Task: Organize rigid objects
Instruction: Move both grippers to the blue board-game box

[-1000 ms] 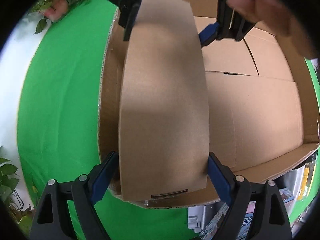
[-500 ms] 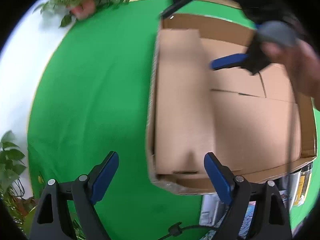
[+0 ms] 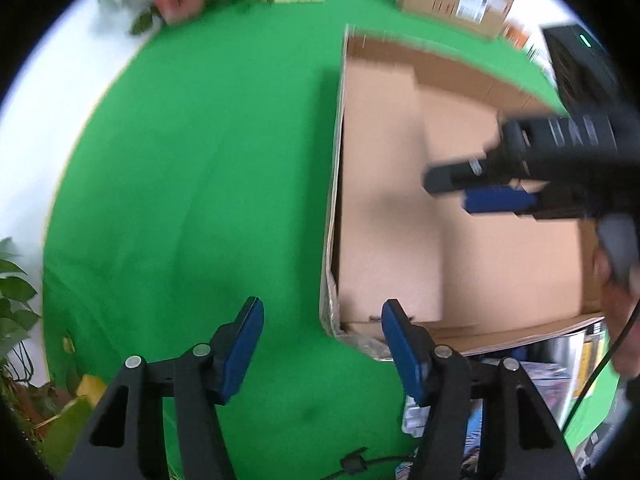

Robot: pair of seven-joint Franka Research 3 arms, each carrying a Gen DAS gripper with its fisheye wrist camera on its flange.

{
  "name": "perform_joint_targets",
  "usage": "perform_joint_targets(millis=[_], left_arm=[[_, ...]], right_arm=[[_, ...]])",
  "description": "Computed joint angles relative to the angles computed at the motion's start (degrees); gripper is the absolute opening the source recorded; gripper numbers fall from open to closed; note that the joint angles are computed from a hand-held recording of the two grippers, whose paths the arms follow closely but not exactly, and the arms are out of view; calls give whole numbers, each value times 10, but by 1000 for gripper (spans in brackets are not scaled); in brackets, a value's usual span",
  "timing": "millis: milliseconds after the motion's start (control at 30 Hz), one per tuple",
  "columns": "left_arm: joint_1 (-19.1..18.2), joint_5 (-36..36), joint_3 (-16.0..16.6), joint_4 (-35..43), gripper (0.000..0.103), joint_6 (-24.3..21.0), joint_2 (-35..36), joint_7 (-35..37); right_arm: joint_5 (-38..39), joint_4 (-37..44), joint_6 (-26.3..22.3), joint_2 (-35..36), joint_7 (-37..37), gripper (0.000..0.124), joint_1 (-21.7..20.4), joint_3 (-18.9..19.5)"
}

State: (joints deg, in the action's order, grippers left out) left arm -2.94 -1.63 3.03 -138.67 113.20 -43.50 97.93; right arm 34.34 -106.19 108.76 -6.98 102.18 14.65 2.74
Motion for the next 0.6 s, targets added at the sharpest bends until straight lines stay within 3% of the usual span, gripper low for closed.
perform_joint_targets(millis=[100,200,267,400,600], left_arm=[[1,6,-7,8,62,3,-39,-6],[-8,11,-7,20,73,3,-76,-8],[-15,9,-3,15,78,-1,-110,-9],[-48,-12,7,21,79,-27,-123,-3],[-62,-32,43,16,79,-122,-163,27]], right_arm=[[-122,10,7,-68,49,92,3,27],[-225,0,2,-148,95,102,2,58],[-269,-4,-19,-201,117,102,-3,71],[-274,-40,-51,-298,159,102,-7,83],[-183,-152,-64,-414,207,102,14,82]])
